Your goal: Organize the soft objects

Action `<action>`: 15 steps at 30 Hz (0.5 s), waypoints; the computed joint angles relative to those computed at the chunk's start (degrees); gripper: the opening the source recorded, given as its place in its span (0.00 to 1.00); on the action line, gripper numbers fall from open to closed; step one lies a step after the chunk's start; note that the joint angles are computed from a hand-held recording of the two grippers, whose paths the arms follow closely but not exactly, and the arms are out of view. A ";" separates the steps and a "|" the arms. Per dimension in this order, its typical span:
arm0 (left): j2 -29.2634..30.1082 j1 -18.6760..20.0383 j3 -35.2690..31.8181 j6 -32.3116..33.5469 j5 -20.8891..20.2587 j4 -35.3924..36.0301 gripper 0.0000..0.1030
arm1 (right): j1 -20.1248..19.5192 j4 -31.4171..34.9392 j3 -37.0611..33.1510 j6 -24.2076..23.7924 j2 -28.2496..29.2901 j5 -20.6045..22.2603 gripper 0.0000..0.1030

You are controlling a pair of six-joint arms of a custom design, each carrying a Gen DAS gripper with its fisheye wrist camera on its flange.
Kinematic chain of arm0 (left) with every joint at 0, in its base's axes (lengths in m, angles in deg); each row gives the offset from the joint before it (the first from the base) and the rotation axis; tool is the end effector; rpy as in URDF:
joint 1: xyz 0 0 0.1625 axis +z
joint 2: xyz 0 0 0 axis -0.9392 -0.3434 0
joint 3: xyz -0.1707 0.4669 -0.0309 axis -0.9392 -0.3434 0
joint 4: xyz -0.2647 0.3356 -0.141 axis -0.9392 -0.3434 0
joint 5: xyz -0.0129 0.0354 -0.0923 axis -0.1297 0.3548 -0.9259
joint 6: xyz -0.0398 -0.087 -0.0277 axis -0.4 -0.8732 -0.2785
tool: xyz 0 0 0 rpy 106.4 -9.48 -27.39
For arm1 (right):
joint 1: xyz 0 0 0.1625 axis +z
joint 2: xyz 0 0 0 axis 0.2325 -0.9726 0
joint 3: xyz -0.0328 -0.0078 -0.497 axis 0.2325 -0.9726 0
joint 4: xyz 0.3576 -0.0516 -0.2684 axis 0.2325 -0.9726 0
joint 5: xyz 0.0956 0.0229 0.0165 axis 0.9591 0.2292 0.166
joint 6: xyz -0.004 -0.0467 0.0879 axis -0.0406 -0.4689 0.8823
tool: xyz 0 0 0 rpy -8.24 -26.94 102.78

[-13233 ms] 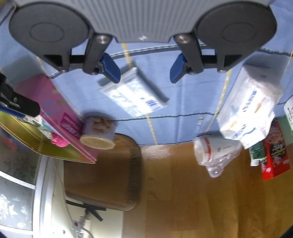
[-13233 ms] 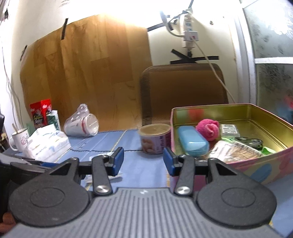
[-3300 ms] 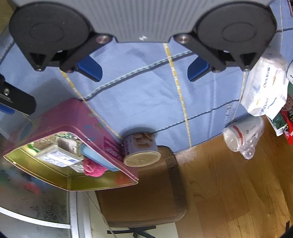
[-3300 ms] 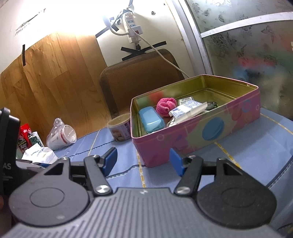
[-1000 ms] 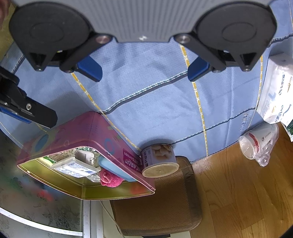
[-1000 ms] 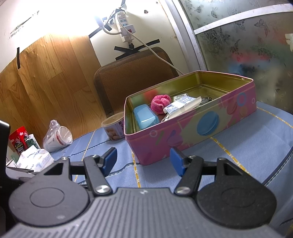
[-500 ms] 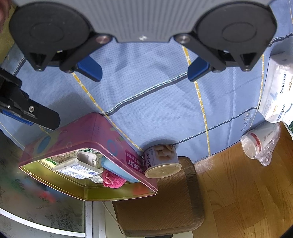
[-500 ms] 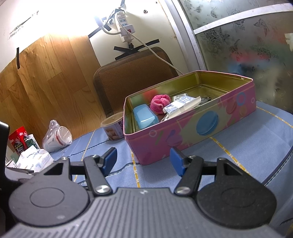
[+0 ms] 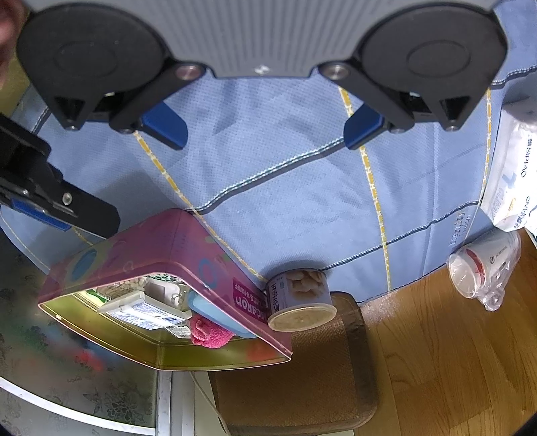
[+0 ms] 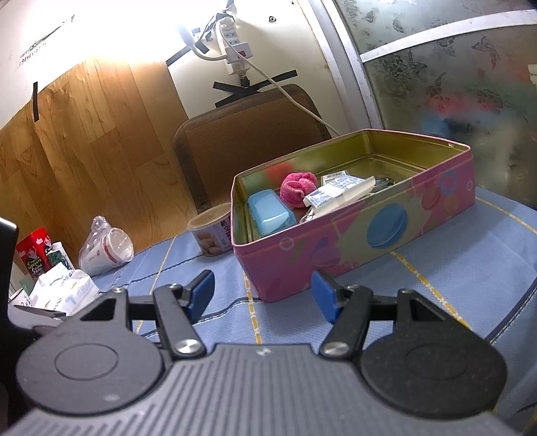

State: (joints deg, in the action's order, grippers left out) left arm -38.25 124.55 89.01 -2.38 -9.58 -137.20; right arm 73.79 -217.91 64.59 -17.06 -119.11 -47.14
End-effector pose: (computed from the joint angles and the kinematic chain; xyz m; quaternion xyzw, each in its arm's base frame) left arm -0.2398 -0.6616 -0.0051 0.4207 0.8490 -0.1847 0.2611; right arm 0.0717 -0.5504 0.0919 0.0062 -0.7470 0.6073 0.2704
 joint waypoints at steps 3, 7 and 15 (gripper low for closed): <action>0.01 0.03 -0.07 -0.12 -0.03 0.15 1.00 | -0.01 0.22 -0.07 -0.06 -0.04 -0.07 0.65; 0.00 0.06 -0.11 -0.06 -0.11 0.25 1.00 | 0.06 0.33 -0.20 -0.25 0.00 -0.18 0.65; 0.26 0.30 -0.43 0.08 -0.07 0.71 1.00 | 0.03 0.57 -0.39 -0.35 0.04 -0.21 0.65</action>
